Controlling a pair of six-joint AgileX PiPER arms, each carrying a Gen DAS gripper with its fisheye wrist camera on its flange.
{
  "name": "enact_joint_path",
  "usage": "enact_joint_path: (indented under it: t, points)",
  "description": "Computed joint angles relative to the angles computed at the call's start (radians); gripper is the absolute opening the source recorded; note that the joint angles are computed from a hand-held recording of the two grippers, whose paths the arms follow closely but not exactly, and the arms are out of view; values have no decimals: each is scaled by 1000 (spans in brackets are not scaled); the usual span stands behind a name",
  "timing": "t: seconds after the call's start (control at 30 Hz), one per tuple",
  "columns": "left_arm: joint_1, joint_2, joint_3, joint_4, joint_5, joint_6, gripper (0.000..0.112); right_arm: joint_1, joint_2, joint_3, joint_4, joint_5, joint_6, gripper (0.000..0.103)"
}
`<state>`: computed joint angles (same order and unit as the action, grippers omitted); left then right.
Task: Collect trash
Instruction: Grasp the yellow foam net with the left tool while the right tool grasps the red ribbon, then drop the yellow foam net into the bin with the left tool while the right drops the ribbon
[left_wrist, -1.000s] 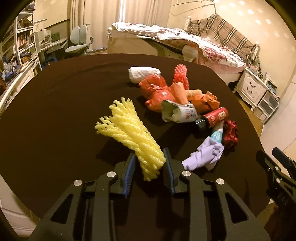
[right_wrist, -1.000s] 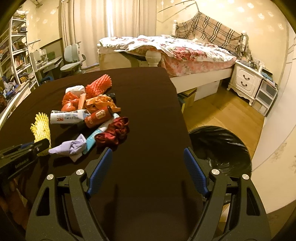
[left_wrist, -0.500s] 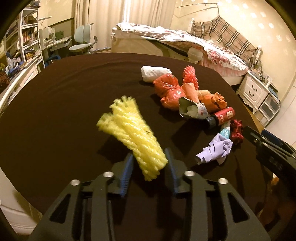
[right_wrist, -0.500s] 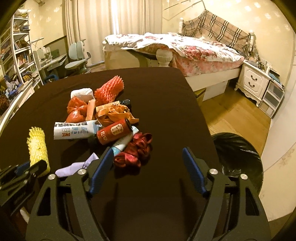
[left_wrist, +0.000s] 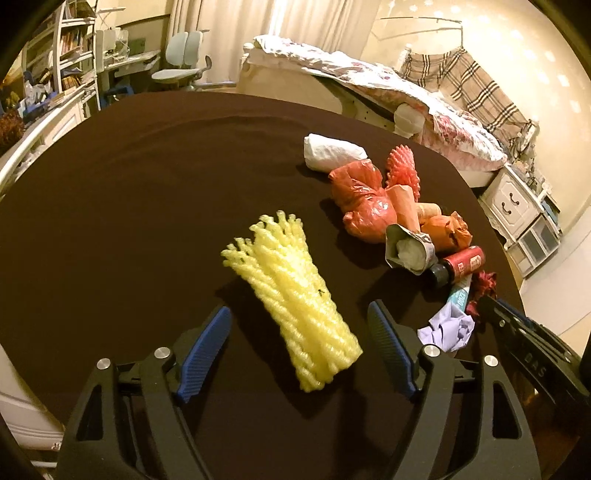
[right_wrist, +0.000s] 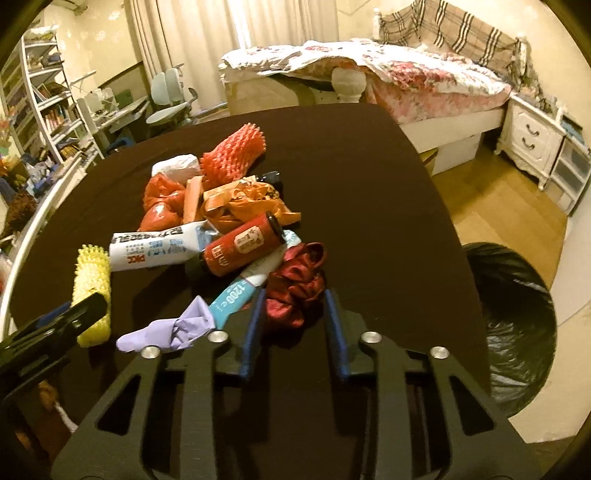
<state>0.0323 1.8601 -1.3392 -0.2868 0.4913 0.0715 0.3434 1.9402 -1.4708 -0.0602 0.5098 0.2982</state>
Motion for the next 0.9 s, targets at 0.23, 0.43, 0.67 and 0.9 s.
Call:
enact_joint_path:
  t: [0.23, 0.43, 0.67, 0.9]
  points:
    - [9, -11, 29, -94, -7, 139, 29, -11, -30, 39, 82, -23, -70, 27]
    - [-18, -80, 103, -43, -79, 120, 26, -24, -61, 78, 114, -49, -102, 27]
    - [-46, -141, 123, -46, -99, 121, 26, -39, -130, 143, 88, -76, -92, 27]
    - [-115, -158, 110, -51, -108, 128, 26, -66, -225, 232, -118, -110, 67, 27]
